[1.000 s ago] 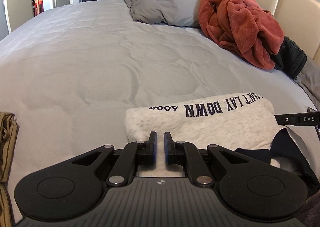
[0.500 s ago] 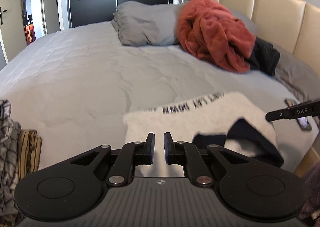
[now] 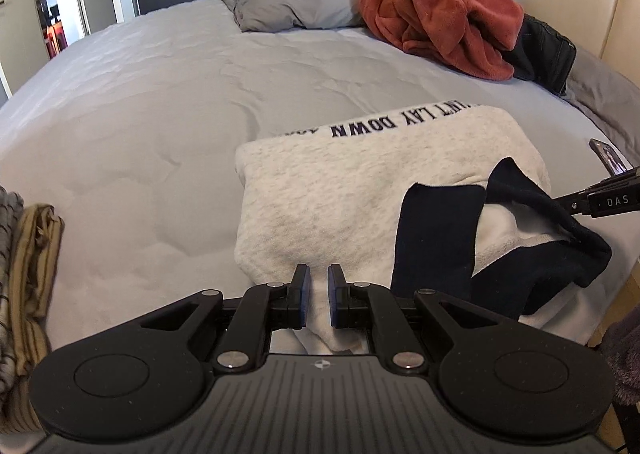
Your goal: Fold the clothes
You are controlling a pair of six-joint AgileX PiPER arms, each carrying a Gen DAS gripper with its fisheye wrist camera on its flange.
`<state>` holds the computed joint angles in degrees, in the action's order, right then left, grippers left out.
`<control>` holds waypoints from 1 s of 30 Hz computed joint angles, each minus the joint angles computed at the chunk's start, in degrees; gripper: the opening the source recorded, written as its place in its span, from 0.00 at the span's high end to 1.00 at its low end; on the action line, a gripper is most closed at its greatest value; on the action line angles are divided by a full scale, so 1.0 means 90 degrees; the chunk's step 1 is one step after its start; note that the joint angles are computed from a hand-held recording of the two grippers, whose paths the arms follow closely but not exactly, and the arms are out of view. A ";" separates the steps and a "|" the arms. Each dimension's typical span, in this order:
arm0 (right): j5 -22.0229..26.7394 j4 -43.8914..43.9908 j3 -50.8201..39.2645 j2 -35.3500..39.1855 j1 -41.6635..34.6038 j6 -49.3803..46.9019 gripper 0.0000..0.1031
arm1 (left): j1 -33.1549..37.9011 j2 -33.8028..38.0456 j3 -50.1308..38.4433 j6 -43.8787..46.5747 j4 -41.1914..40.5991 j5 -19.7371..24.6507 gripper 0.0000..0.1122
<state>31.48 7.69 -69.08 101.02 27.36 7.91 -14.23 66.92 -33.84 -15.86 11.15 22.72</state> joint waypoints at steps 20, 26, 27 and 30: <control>-0.0648 -0.2369 0.1136 -0.1322 0.1803 0.2950 0.81 | -0.3649 -0.0599 -0.0138 -0.4728 0.3225 0.1985 0.94; -0.0692 -0.2076 0.0951 -0.0996 0.1727 0.2477 0.81 | -0.3135 -0.0494 0.0021 -0.4202 0.2811 0.1559 0.94; -0.0696 -0.2049 0.0933 -0.0976 0.1719 0.2418 0.81 | -0.3237 -0.0542 0.0000 -0.4225 0.2897 0.1661 0.94; -0.0830 -0.2044 0.1088 -0.1239 0.1742 0.2165 0.66 | -0.3739 -0.0729 -0.0047 -0.4388 0.3362 0.2043 0.90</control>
